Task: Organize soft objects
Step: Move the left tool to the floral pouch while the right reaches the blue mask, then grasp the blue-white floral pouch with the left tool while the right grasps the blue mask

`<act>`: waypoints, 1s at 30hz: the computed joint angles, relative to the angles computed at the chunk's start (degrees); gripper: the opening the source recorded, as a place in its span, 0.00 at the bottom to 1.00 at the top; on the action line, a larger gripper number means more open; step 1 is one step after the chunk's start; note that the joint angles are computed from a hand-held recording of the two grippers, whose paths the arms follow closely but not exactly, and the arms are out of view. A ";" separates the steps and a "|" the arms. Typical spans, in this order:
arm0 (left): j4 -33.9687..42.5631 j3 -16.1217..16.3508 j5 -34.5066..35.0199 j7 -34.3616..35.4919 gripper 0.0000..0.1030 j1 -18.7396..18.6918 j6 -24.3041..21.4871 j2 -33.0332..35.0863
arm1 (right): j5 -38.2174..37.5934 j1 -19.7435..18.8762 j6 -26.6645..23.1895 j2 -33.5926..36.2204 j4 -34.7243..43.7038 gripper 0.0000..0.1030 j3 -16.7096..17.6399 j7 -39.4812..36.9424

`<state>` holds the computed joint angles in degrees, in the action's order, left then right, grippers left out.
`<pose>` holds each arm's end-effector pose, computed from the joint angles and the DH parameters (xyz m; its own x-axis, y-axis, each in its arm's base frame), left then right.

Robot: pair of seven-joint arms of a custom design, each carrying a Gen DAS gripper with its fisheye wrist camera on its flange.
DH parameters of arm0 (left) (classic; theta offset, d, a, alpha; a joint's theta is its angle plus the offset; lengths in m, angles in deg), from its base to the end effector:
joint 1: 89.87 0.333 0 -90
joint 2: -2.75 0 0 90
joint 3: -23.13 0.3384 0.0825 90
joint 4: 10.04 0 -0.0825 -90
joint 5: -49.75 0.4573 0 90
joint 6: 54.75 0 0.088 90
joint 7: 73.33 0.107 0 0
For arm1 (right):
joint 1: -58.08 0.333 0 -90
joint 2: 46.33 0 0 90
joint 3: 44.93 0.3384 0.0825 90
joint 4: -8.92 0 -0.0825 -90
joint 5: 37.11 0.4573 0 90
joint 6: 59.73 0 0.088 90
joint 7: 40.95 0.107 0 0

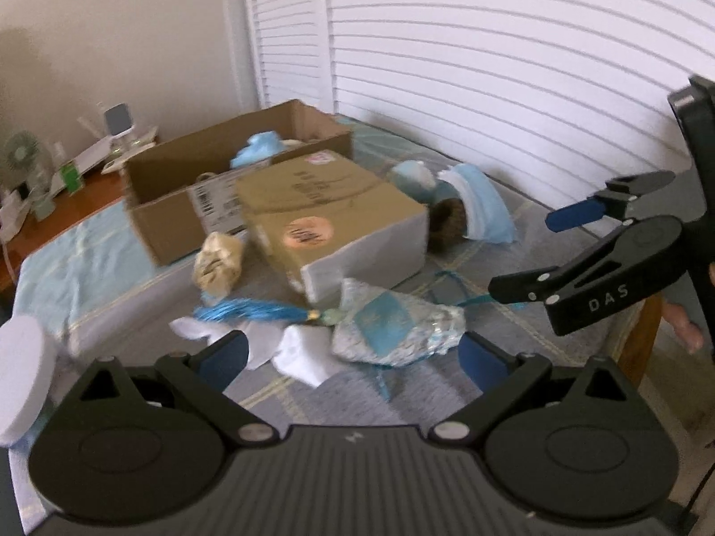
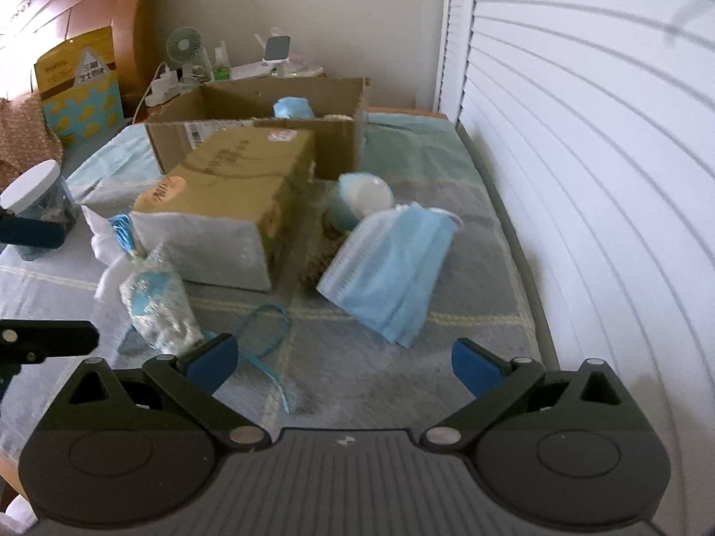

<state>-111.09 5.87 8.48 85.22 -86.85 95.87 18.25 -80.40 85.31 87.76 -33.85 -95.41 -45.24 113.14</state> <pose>0.7298 -0.1496 0.4687 -0.7484 -0.6598 -0.0675 -0.4167 0.5469 -0.7261 0.6432 0.3397 0.4618 -0.1066 -0.9943 -0.0063 -0.7245 0.0821 -0.6844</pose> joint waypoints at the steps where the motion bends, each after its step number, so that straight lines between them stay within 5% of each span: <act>1: 0.09 -0.22 0.04 0.74 0.97 -0.07 0.05 0.18 | 0.32 -0.10 0.13 -0.12 -0.26 1.00 0.04 -0.18; 18: 2.19 -2.16 8.20 0.50 0.87 -1.19 1.69 4.16 | 3.24 -0.47 -0.36 0.20 -0.99 1.00 0.20 -4.81; 30: 2.62 -3.02 8.81 -2.05 0.52 -0.26 0.37 4.15 | 2.31 -0.20 0.38 -0.17 -1.35 1.00 -0.27 -3.42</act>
